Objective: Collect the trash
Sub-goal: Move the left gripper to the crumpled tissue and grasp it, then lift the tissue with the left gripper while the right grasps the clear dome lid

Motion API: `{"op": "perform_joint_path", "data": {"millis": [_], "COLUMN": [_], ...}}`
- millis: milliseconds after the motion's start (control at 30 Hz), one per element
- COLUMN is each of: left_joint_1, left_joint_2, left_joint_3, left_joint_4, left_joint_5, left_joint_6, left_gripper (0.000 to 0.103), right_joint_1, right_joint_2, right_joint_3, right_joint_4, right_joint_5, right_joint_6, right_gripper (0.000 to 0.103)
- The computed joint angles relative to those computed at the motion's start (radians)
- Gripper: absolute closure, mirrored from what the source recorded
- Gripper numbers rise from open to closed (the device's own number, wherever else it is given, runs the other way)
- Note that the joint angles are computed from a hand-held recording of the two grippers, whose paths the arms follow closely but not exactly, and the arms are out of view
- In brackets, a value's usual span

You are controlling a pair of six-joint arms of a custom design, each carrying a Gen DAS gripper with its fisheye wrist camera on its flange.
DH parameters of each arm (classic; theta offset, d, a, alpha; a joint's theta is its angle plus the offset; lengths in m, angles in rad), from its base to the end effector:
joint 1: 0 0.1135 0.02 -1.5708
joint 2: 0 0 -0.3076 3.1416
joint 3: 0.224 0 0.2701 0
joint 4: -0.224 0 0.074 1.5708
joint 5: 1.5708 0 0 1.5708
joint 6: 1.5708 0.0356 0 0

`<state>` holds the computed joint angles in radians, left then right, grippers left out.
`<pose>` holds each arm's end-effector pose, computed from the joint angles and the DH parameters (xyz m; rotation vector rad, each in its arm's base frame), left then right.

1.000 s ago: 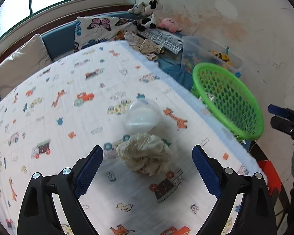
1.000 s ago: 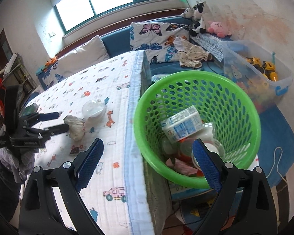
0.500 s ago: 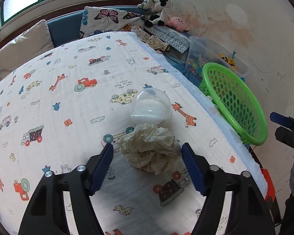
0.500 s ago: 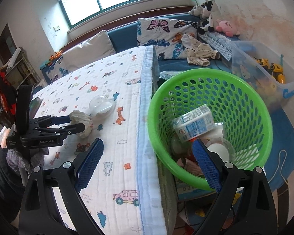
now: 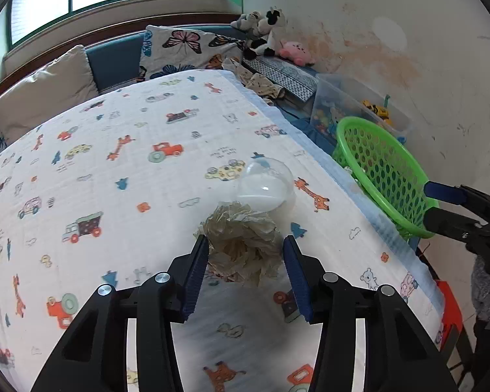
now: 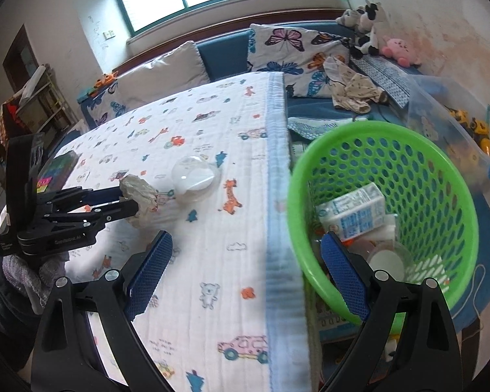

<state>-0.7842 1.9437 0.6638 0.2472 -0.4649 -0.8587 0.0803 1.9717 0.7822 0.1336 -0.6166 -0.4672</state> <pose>0.2373 -0.2142 0.0740 -0.2503 2.4355 -0.0993 0.3417 0.0481 0.0849 -0.8610 2.3058 0.6423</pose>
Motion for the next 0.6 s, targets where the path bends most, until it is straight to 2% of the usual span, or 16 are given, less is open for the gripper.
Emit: {"op": "perform_joint_path", "data": {"millis": [200, 600], "left_joint_1": [-0.015, -0.021], "left_joint_2": [-0.085, -0.210], "left_joint_3": [-0.076, -0.204], "left_joint_4": [0.004, -0.001], "left_joint_5": [-0.047, -0.093], "left_joint_6": [-0.029, -0.087], "left_gripper": [0.058, 0.058], "right_joint_1": [0.090, 0.311], "right_joint_2": [-0.013, 0.062], "right_joint_3": [0.009, 0.071], "right_joint_4": [0.030, 0.124], "right_joint_5": [0.031, 0.185], "right_joint_6": [0.044, 0.078], "right_gripper": [0.011, 0.013]}}
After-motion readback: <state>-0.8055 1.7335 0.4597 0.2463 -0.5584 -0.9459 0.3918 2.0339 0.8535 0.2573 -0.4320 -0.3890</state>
